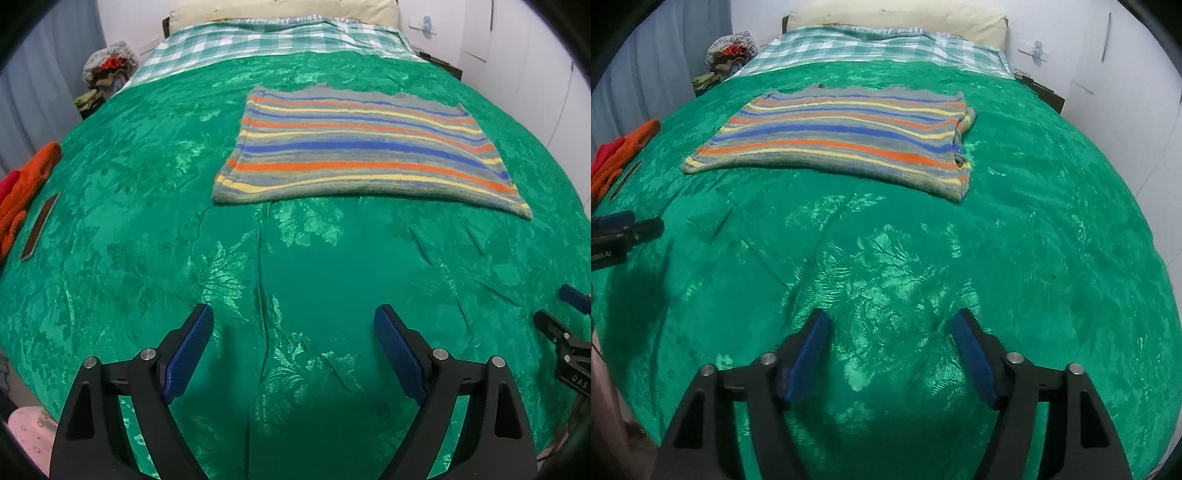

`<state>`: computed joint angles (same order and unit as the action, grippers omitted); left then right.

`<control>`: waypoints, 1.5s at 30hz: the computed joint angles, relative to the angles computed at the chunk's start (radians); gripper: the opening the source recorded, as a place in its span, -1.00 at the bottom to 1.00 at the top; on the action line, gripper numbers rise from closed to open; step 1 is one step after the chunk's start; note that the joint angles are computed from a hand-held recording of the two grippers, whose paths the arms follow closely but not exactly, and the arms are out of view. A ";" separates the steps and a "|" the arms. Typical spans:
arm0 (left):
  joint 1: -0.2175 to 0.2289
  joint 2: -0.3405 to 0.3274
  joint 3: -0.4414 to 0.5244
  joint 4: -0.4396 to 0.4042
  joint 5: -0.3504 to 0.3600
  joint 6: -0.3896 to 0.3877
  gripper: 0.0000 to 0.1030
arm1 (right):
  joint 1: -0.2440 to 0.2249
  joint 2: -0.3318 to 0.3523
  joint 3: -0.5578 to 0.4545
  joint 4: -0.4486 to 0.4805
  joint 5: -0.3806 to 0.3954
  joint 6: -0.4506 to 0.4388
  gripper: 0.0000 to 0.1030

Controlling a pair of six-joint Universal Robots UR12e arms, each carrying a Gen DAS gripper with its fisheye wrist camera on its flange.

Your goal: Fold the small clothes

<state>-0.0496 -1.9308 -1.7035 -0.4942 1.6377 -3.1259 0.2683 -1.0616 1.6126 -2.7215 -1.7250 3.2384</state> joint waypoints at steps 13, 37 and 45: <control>0.001 -0.011 -0.013 -0.021 -0.026 -0.019 0.87 | 0.003 0.009 0.017 -0.028 -0.014 0.038 0.75; -0.012 -0.021 -0.014 -0.017 -0.013 -0.015 0.99 | 0.001 0.020 0.019 -0.048 -0.017 0.042 0.95; -0.014 -0.025 -0.011 -0.021 -0.008 -0.012 0.99 | 0.002 0.022 0.016 -0.046 -0.020 0.040 0.97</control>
<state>-0.0639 -1.9557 -1.7143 -0.5156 1.6298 -3.1378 0.2700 -1.0398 1.6287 -2.7673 -1.7453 3.2784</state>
